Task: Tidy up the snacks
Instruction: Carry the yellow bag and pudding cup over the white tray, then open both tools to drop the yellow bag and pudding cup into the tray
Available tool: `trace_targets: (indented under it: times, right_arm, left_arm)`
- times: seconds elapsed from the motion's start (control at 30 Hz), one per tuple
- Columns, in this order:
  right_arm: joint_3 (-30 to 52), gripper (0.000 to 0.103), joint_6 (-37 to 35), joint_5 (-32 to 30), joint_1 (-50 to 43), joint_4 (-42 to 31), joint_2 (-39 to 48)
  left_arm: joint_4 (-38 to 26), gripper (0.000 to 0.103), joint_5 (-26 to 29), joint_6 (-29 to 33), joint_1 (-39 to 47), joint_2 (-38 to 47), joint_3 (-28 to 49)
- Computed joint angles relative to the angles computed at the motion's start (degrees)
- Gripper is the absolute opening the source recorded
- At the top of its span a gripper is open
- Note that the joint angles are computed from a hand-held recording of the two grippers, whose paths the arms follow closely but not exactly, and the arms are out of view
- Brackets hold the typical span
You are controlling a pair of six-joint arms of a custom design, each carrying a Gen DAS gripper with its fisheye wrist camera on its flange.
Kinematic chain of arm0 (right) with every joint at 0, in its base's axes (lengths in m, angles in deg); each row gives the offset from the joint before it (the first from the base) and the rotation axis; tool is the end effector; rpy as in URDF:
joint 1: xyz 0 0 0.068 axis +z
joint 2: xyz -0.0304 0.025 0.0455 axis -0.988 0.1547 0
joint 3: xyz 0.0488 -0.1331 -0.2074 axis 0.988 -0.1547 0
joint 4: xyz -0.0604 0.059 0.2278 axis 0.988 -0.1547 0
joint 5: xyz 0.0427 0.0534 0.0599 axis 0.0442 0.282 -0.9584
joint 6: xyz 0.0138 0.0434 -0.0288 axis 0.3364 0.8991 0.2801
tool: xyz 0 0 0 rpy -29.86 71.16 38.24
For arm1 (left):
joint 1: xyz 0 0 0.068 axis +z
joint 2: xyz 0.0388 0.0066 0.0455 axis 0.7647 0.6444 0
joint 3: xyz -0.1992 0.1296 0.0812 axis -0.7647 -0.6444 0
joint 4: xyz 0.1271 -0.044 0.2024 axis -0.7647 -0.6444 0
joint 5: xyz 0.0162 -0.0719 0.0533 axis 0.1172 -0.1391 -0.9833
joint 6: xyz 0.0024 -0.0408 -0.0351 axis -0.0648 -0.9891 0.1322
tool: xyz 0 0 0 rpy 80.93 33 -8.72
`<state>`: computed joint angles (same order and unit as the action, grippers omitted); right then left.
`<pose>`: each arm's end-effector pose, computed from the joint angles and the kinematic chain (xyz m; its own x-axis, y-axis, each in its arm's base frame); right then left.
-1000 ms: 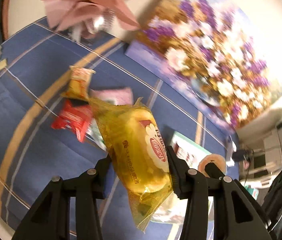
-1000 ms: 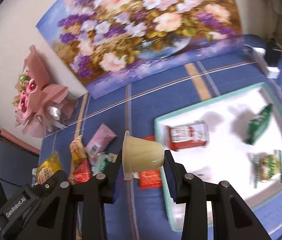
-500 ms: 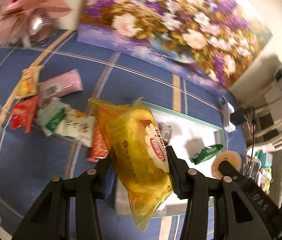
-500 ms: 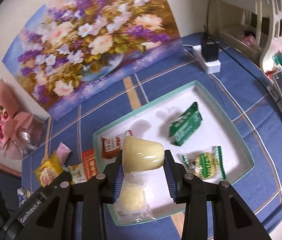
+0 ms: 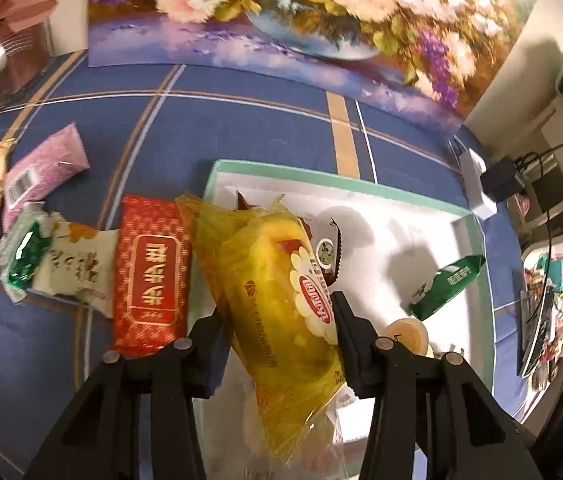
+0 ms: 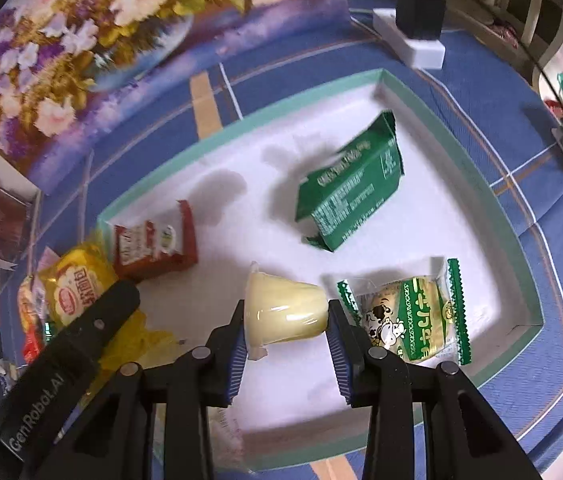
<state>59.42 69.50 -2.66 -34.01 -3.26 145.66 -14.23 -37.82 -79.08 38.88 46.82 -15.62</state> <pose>0.1863 0.1926 0.2164 -0.9385 0.2026 -0.2795 0.1602 0.9728 0.1674 0.1963 -0.0417 0.2261 -0.8934 -0.3280 -0.3070 -0.2459 0.9289 -0.2769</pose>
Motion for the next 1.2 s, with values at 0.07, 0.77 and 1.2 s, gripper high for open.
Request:
trace_targets:
  times: [0.07,0.77,1.2]
  right_arm:
    - [-0.96,0.04,0.07,-0.46,-0.44,0.5,0.11]
    - [5.0,0.04,-1.75,1.98,0.31,-4.75,1.54]
    - [12.43,0.042,-1.57,8.08,3.14,-12.68,-1.33]
  left_arm:
    - [1.0,0.049,0.16,-0.04,-0.32,0.89,-0.78]
    - [-2.6,0.083,3.86,-2.05,1.76,-1.25,4.56]
    - [-12.82,0.086,-3.45,-0.96,5.39,-3.52,13.1]
